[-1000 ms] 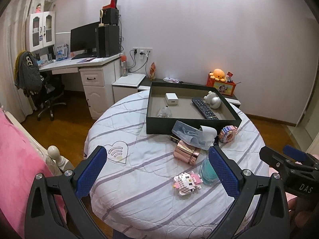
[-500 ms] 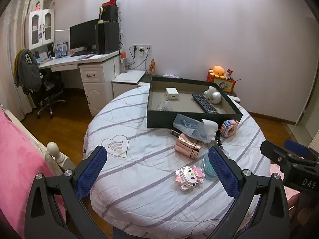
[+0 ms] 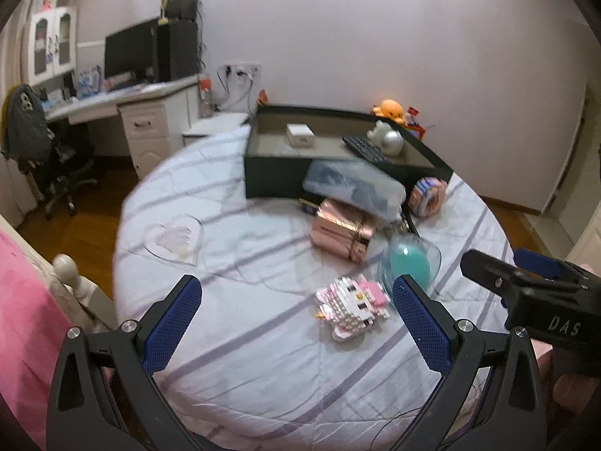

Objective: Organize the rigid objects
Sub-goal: 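Grasp the pink-white block figure with the left tool while the right tool grasps the teal face brush case, then carry the block figure toward the green box with the left tool while the right tool carries the brush case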

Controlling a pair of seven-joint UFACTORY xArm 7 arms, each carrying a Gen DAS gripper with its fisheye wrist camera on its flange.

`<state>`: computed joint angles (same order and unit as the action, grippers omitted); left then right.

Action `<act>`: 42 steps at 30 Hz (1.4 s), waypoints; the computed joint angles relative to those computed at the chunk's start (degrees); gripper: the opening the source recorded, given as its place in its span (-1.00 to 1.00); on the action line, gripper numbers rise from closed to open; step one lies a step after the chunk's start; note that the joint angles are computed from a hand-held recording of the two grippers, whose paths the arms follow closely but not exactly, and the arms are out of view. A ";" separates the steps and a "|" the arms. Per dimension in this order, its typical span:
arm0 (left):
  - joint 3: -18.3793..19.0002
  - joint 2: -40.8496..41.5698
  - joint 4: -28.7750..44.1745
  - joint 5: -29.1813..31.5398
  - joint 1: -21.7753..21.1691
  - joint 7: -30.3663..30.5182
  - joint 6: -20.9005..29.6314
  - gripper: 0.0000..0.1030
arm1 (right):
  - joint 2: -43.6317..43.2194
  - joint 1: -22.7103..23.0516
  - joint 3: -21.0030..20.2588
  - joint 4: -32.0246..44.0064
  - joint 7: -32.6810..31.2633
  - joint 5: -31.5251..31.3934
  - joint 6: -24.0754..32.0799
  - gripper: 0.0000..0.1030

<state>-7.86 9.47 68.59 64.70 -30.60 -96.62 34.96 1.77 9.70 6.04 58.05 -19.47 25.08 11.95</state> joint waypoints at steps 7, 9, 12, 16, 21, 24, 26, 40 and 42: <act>1.28 5.78 4.15 -2.12 -0.79 4.56 -2.73 0.99 | 1.99 -1.35 -0.32 1.21 0.19 0.72 1.00 1.00; 1.94 7.59 5.71 -3.66 -1.50 6.61 -2.35 0.99 | 2.40 -1.80 -0.13 1.70 0.24 1.04 1.51 1.00; 2.96 10.19 7.80 -7.53 -2.09 10.32 -1.79 0.86 | 2.97 -2.01 0.42 2.35 -0.52 1.28 1.86 1.00; 5.10 9.82 7.06 -8.55 -3.00 10.54 -2.67 0.42 | 4.43 -2.02 1.40 3.97 -2.12 2.01 3.34 1.00; 6.23 8.21 4.69 -8.08 -1.89 9.68 -5.91 -0.04 | 7.09 -1.60 2.36 6.53 -1.76 1.01 4.63 1.00; 6.46 8.06 4.39 -7.76 -1.34 9.58 -6.76 -0.05 | 9.65 -0.71 2.73 8.90 -0.26 -1.27 4.96 1.00; 6.61 7.95 4.18 -7.55 -0.98 9.34 -7.29 -0.05 | 10.90 -0.13 2.71 9.83 1.71 -3.29 5.01 0.92; 5.89 5.55 2.14 -7.40 0.04 8.86 -6.57 -0.07 | 10.03 -2.68 5.67 8.06 -1.65 -1.14 4.54 0.32; 5.63 4.92 1.65 -7.27 0.38 8.34 -6.60 -0.07 | 9.06 -2.86 5.59 7.20 -3.01 0.37 4.70 0.32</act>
